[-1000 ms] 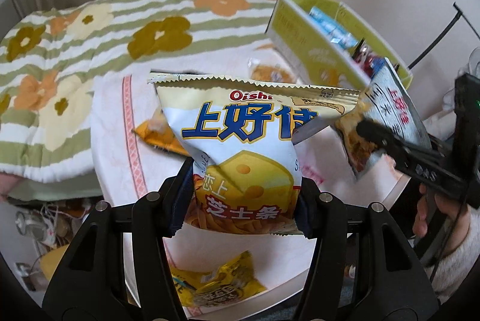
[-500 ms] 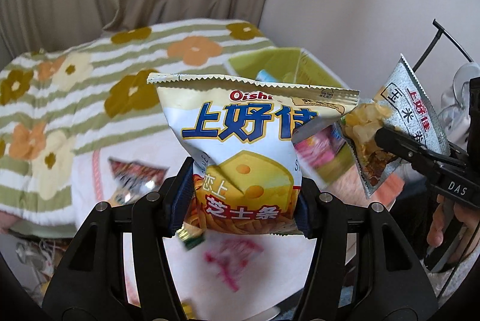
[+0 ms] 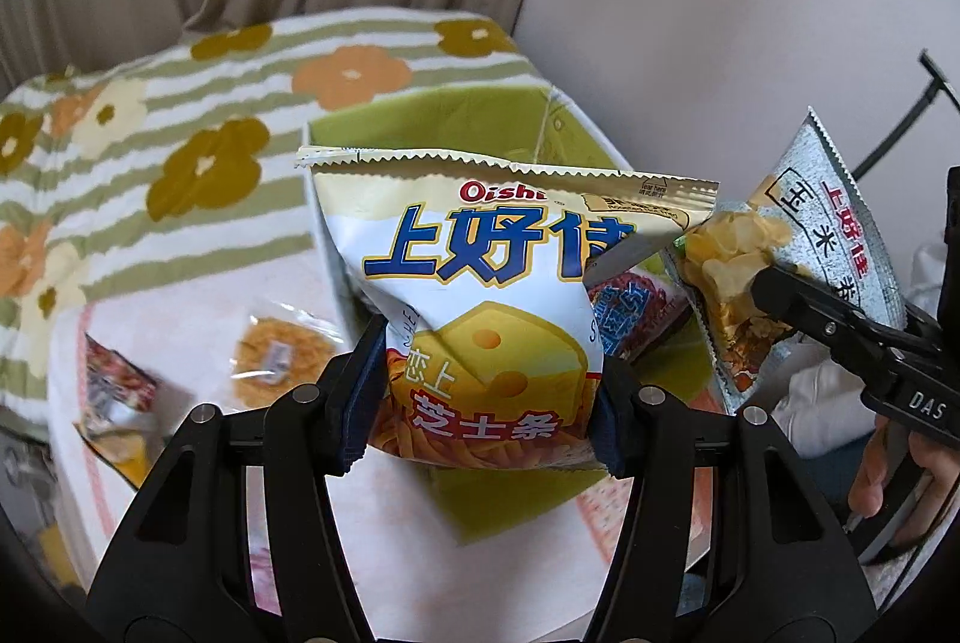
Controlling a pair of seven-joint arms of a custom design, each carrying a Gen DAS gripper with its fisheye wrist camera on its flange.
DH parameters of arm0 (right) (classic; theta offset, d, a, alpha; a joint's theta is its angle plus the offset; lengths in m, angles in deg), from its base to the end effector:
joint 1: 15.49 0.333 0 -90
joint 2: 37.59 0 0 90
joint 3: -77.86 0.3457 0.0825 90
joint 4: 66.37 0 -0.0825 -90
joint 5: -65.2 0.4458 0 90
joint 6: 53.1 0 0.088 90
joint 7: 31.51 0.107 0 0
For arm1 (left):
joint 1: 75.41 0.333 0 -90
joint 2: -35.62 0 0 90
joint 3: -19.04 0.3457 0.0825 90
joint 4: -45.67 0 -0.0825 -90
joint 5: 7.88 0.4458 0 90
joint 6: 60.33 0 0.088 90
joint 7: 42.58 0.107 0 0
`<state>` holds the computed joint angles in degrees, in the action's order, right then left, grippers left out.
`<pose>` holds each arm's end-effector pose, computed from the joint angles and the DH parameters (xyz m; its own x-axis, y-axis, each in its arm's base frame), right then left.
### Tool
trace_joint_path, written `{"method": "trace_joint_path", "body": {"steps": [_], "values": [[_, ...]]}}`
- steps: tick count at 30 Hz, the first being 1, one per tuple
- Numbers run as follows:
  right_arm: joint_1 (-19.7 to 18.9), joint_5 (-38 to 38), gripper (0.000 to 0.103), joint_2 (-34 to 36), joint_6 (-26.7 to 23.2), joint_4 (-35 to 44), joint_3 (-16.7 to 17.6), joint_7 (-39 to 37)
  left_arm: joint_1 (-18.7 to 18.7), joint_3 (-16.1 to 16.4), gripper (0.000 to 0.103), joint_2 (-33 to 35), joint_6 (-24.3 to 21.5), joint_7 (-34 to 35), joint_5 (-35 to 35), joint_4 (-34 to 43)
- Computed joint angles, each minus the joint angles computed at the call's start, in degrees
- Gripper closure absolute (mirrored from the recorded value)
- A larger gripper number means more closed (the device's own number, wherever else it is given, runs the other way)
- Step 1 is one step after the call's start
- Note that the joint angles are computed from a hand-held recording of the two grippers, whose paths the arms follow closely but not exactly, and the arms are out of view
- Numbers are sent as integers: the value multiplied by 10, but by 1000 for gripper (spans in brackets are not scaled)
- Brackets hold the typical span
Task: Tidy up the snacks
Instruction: 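Drop the Oishi bag into the box with left tool while right tool drops rice-cracker bag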
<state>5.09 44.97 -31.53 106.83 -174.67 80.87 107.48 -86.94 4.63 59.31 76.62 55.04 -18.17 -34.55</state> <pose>0.6316 0.2916 0.5449 -0.0382 -0.9541 -0.2972 -0.7046 0.2366 -0.6690 0.7320 -0.3148 0.5561 -0.4726 -0.8585 0.1990 -0.7743 0.2966 -0.5590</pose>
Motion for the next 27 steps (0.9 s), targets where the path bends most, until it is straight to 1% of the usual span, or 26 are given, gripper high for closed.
{"method": "trace_joint_path", "body": {"steps": [4, 7, 9, 11, 12, 13, 15, 18, 22, 27], "values": [[-22, 87, 48, 9, 15, -7, 9, -89, -25, 13, 49, 32, -32, -50, 38, 34], [-30, 141, 48, 14, 27, -11, 14, -136, -38, 20, 49, 53, -59, -73, 65, 60], [-31, 163, 48, 17, 31, -13, 14, -155, -44, 22, 44, 61, -75, -81, 81, 74], [-34, 186, 48, 20, 35, -13, 15, -173, -47, 21, 31, 70, -95, -83, 87, 88], [-35, 195, 48, 23, 35, -12, 15, -181, -49, 22, 14, 68, -95, -86, 92, 87], [-36, 203, 48, 25, 34, -10, 15, -190, -53, 26, 2, 65, -89, -92, 102, 81], [-35, 214, 48, 29, 28, -4, 16, -203, -50, 25, 1, 51, -72, -93, 107, 60], [-34, 220, 48, 30, 25, -1, 13, -214, -40, 19, 1, 34, -63, -85, 97, 38], [-34, 232, 48, 32, 22, 2, 15, -228, -35, 25, 1, 3, -49, -87, 110, 2], [-33, 245, 47, 42, 2, 17, 19, -253, -14, 19, 1, -28, -16, -88, 78, -39]]}}
